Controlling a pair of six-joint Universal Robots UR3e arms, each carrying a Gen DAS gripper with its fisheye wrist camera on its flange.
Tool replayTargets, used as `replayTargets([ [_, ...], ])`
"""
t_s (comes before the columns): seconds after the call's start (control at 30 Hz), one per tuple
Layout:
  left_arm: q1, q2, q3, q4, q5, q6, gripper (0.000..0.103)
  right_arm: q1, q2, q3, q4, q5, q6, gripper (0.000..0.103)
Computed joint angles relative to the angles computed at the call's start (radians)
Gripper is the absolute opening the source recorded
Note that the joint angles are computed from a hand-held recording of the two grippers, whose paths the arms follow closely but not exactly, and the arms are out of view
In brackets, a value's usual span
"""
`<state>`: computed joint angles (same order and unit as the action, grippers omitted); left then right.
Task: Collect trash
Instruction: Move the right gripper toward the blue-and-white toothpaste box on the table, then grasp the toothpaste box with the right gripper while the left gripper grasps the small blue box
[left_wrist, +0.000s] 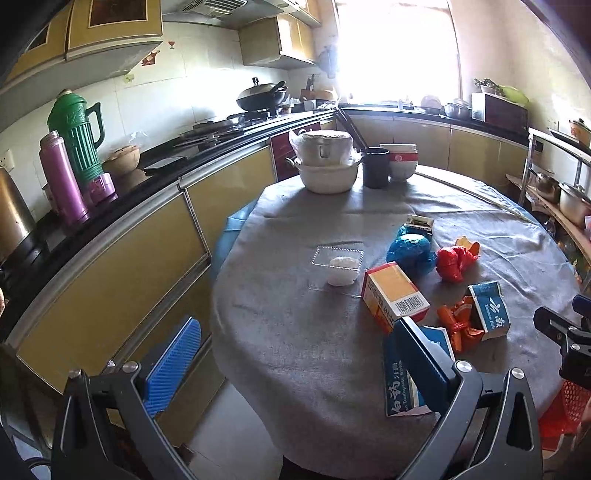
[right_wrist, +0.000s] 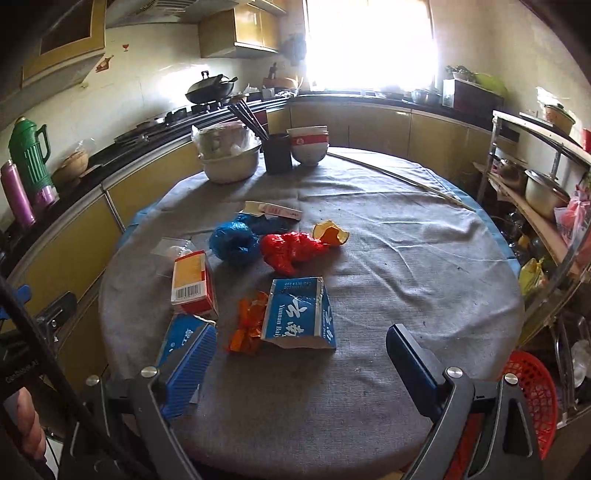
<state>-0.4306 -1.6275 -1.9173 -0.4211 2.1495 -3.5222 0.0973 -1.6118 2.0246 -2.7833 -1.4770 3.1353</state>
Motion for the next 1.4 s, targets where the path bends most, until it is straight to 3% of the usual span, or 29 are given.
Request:
replayTargets([
  [0.73, -0.049, 0.021, 0.008, -0.011, -0.011, 0.01, 0.103, -0.016, -0.135, 0.06, 0.077, -0.002, 0.008, 0.095],
  [1.07, 0.021, 0.035, -0.026, -0.019, -0.143, 0.016, 0.103, -0.013, -0.116, 0.047, 0.095, -0.002, 0.017, 0.095],
  [1.4, 0.092, 0.022, -0.064, -0.023, -0.256, 0.032, 0.103, -0.049, 0.08, -0.017, 0.063, 0.124, 0.013, 0.095],
])
